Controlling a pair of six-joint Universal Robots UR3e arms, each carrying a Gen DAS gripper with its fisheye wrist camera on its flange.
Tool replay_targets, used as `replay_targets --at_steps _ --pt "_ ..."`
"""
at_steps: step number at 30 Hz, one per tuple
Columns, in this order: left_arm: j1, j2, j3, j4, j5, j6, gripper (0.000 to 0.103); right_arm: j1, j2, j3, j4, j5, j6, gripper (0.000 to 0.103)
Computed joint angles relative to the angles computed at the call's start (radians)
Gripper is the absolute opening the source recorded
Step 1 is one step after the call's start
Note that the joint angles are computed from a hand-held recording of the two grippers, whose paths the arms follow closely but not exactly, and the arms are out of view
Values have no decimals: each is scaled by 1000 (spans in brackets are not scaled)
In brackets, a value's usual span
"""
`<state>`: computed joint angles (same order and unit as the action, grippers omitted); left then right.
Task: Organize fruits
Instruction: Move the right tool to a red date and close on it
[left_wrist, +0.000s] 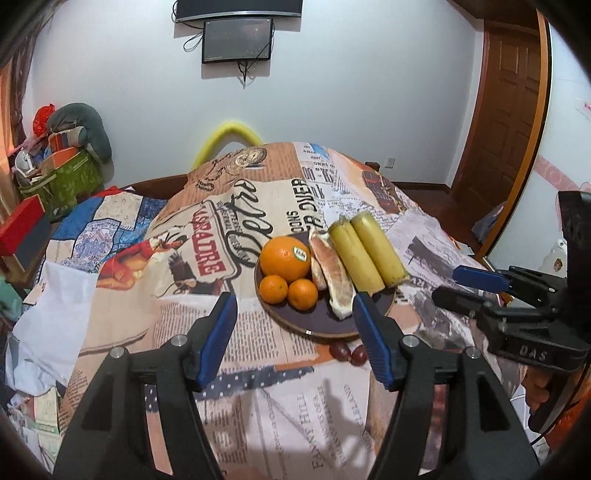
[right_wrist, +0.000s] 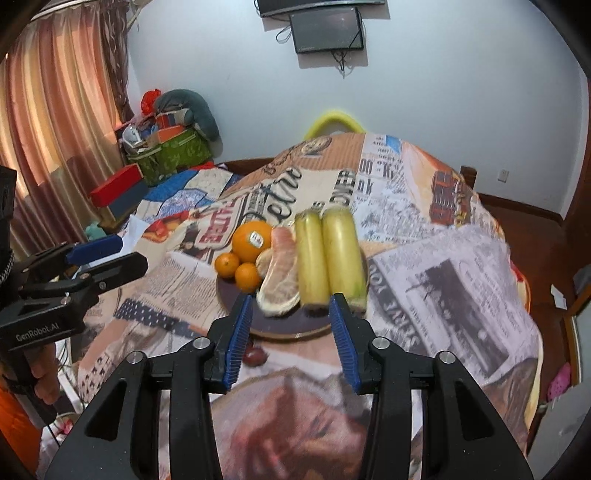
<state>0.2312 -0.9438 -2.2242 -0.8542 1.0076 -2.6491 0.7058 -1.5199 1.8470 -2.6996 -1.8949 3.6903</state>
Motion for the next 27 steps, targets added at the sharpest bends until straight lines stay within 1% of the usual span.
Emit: replay_targets --at_steps 1,3,4,6,11,15,17,20,22,26,27 --pt "13 15 -10 -18 -5 14 65 3 5 8 -10 9 8 58" --pt "42 48 -33 -59 -18 45 65 20 18 19 -30 9 23 65" --pt "52 59 -46 -70 -18 58 65 30 31 19 -34 5 26 66" --pt "60 70 -65 -83 -10 76 65 50 57 5 -20 -11 36 67" --pt "76 66 -117 -88 11 117 65 64 134 -26 8 11 29 67" --pt "94 55 -158 -85 17 147 65 41 181 -32 -9 76 17 67" --pt "91 33 -176 -62 27 148 65 21 199 -35 -13 113 14 66" --pt "79 -14 -187 -23 38 143 65 -8 225 -49 -14 163 -10 58" --pt "66 -47 -192 7 46 134 65 -16 243 -68 -3 178 -26 52" --pt "26 -109 -194 76 67 111 65 -26 270 -89 -1 199 -52 44" --pt "18 -116 -195 88 71 107 65 -30 271 -88 -4 206 -59 40"
